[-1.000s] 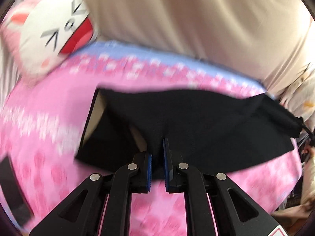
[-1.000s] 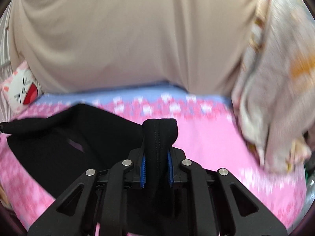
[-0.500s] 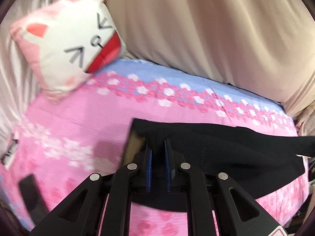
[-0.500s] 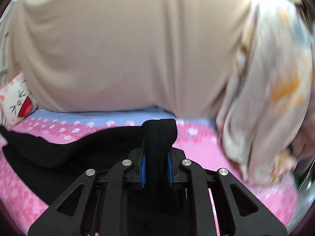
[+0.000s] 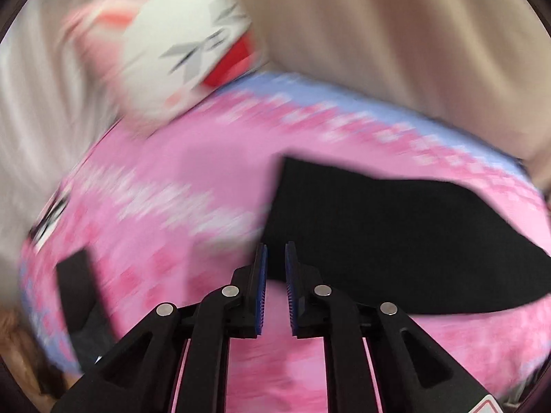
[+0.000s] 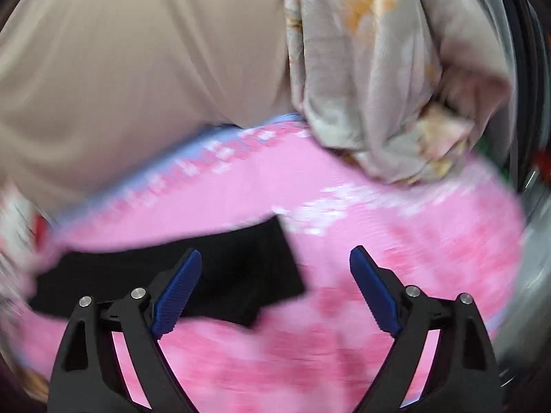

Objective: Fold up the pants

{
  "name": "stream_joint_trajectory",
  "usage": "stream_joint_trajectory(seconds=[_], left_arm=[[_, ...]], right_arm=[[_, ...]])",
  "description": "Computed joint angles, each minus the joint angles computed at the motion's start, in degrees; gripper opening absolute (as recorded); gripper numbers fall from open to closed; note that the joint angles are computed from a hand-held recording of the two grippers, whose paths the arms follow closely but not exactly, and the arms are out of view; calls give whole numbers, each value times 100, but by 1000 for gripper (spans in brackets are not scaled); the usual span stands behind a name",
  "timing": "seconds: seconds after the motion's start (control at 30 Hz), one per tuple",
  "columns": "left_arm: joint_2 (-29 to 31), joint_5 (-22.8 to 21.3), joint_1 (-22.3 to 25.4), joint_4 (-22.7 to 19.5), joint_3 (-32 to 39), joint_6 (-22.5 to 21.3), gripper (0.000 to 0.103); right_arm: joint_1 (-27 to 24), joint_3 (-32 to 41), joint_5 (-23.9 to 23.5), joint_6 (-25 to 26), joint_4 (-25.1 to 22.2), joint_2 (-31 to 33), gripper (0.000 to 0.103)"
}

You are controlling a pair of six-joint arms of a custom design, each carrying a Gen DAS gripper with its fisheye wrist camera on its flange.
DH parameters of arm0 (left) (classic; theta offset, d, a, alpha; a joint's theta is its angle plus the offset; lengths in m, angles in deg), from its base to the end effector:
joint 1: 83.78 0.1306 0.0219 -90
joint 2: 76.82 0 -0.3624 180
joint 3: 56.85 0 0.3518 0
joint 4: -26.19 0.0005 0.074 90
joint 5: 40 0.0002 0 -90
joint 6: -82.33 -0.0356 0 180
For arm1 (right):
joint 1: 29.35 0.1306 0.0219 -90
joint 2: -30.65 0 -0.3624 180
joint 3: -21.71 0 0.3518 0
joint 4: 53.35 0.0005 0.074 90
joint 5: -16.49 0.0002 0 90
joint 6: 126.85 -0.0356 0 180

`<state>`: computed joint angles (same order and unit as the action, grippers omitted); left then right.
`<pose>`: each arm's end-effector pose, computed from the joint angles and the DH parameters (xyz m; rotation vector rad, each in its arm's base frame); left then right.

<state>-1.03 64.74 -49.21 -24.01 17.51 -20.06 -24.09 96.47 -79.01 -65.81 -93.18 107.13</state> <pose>0.2951 0.1917 0.3880 -0.3600 2.4052 0.0486 0.3688 0.0369 0.3997 0.4287 2.2880 0.4149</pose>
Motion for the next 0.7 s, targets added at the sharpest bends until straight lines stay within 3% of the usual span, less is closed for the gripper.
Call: stream_joint_trajectory(seconds=[0.07, 0.13, 0.17, 0.2, 0.23, 0.27, 0.3, 0.37, 0.47, 0.53, 0.6, 0.67, 0.7], left_arm=[[-153, -4, -626, 174, -5, 270, 37], [-242, -29, -1191, 371, -85, 573, 46], [-249, 4, -1407, 425, -125, 685, 46], [-223, 48, -1651, 440, -157, 820, 46], [-185, 100, -1858, 448, -202, 900, 46], [-136, 117, -2045, 476, -237, 962, 46], [-99, 40, -2222, 522, -293, 1024, 46], [40, -278, -2611, 574, -336, 1109, 46], [146, -525, -2855, 561, -428, 1264, 46], [134, -506, -2797, 579, -596, 1290, 47], [155, -596, -2745, 636, -779, 1262, 48], [184, -712, -2697, 674, -942, 1258, 48], [289, -723, -2660, 633, -943, 1300, 48]], right_arm=[[-68, 391, -413, -380, -354, 473, 86], [-233, 632, -1184, -971, -646, 1024, 84], [-302, 717, -1528, -1150, -732, 1287, 82], [-339, 798, -1859, -1280, -745, 1570, 61], [-319, 1004, -1931, -1256, -968, 1887, 29], [-275, 1118, -1905, -1284, -1079, 2030, 13], [-227, 1321, -1843, -1333, -1106, 2170, 8], [-53, 1492, -1582, -1171, -894, 1977, 8], [245, 1402, -1378, -552, 71, 1147, 8], [420, 1256, -576, 132, -112, 831, 11], [321, 810, -203, 396, -653, 876, 17], [133, 432, -103, 78, -1078, 993, 20], [4, 69, -104, -260, -991, 868, 20]])
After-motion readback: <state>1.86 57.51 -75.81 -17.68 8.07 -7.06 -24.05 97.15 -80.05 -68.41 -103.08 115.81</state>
